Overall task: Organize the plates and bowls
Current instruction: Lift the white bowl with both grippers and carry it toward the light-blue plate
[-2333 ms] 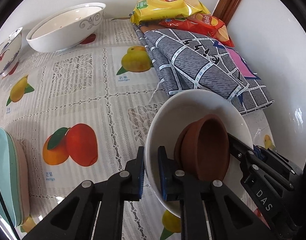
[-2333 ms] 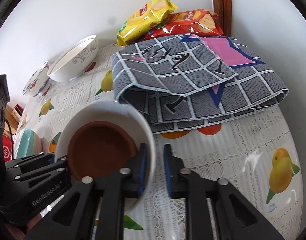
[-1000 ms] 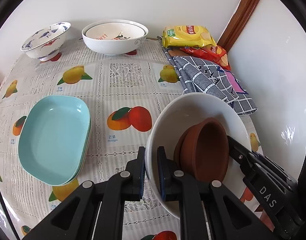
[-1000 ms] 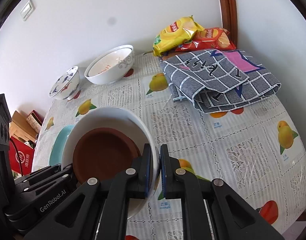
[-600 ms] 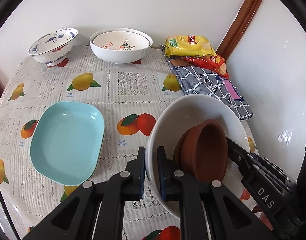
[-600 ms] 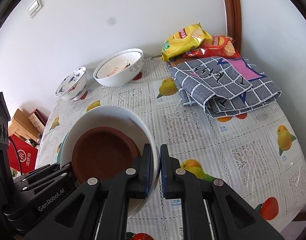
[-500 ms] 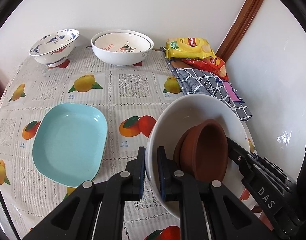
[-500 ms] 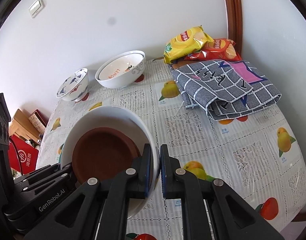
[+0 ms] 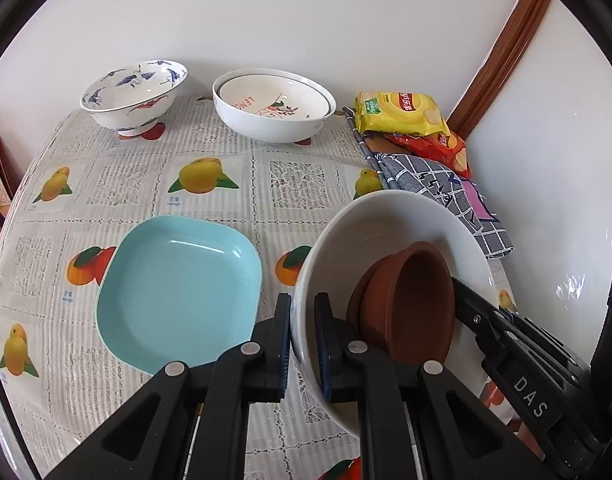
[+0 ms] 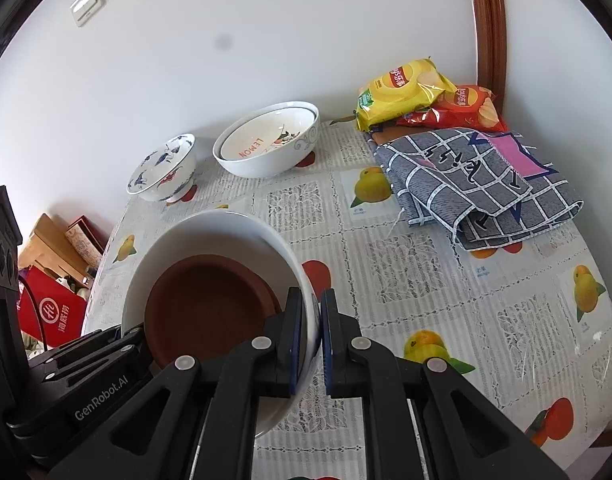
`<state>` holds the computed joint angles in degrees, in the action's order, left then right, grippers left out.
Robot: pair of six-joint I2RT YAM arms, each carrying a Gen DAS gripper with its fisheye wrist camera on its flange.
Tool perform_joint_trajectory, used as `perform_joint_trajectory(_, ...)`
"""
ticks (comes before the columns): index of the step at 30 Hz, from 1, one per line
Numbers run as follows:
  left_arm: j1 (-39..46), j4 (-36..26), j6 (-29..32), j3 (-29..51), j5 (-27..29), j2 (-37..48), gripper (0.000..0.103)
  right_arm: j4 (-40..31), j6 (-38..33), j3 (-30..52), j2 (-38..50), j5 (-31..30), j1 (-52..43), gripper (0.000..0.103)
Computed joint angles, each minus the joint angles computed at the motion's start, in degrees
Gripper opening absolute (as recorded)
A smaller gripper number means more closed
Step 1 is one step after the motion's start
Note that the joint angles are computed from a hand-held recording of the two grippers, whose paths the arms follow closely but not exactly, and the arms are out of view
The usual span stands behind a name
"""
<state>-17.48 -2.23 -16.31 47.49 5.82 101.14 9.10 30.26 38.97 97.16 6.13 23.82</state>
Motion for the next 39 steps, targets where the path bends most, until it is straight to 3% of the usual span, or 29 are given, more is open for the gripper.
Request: perform_joint_trajectory(39, 12.4, -0.9, 5.5, -1.3, 4.0, -1.4, 0.012, -2.5, 3.3, 12.4, 9.8, 2.0, 8.5, 0.009)
